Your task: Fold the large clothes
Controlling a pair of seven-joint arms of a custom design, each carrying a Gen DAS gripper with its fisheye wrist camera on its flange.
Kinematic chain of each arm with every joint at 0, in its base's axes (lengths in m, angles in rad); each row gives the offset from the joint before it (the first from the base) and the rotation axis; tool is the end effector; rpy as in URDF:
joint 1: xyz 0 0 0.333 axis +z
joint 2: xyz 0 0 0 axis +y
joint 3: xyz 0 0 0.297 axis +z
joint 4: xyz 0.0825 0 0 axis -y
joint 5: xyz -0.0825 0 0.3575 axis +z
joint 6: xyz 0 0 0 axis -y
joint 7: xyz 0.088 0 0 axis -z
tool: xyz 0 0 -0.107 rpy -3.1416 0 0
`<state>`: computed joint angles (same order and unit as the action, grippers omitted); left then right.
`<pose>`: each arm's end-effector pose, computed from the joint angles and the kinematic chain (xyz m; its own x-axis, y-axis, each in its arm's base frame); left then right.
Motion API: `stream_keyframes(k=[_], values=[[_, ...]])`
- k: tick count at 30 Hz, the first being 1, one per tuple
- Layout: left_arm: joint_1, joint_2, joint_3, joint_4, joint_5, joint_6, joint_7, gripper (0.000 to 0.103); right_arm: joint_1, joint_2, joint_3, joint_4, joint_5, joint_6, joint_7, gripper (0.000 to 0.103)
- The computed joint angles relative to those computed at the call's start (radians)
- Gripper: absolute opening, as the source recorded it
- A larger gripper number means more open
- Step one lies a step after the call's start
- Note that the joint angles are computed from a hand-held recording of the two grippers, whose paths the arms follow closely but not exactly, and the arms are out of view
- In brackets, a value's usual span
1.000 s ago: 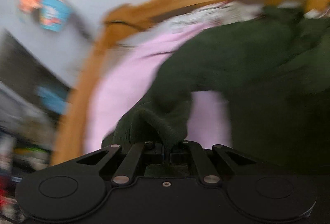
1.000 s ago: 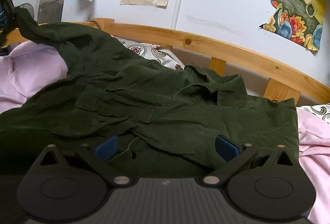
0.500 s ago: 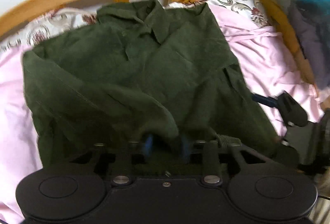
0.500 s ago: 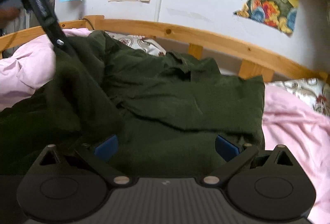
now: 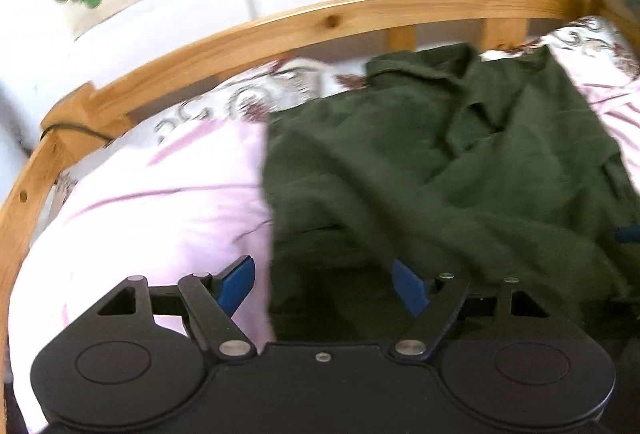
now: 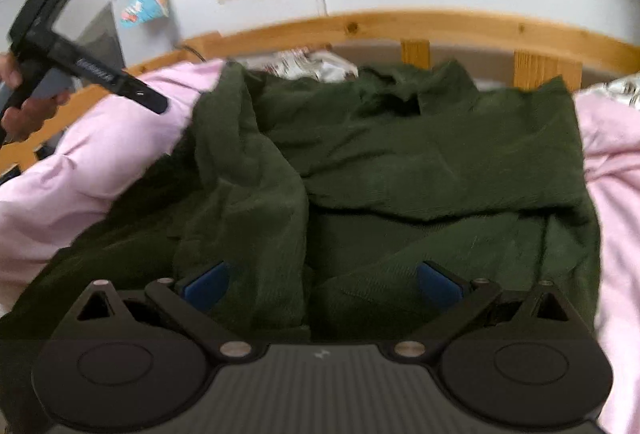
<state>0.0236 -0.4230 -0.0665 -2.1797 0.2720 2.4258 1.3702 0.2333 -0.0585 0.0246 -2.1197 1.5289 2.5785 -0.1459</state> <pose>0.4550 -0.0238 0.6230 0.0701 -0.9834 -0.1675 -0.7726 0.0527 -0.6327 0.5273 0.1214 0.4746 0.7442 -0.6620 -0.0885 -0.3394 -0.2608 -0.9038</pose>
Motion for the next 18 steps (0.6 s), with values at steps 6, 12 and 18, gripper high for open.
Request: stream_keyframes(k=[6,12,18], values=[[0.04,0.034,0.022,-0.053,0.03,0.069,0.013,0.071,-0.005,0.062,0.01,0.062,-0.175,-0.048,0.164,0.036],[0.069,0.093,0.0,-0.076,0.083,0.174,-0.029,0.07,-0.04,0.071,-0.002,0.135,-0.156,-0.074,0.235,0.008],[0.154,0.106,-0.087,-0.129,0.392,0.309,-0.187,0.072,-0.055,0.104,0.007,0.191,-0.17,0.096,0.265,0.058]])
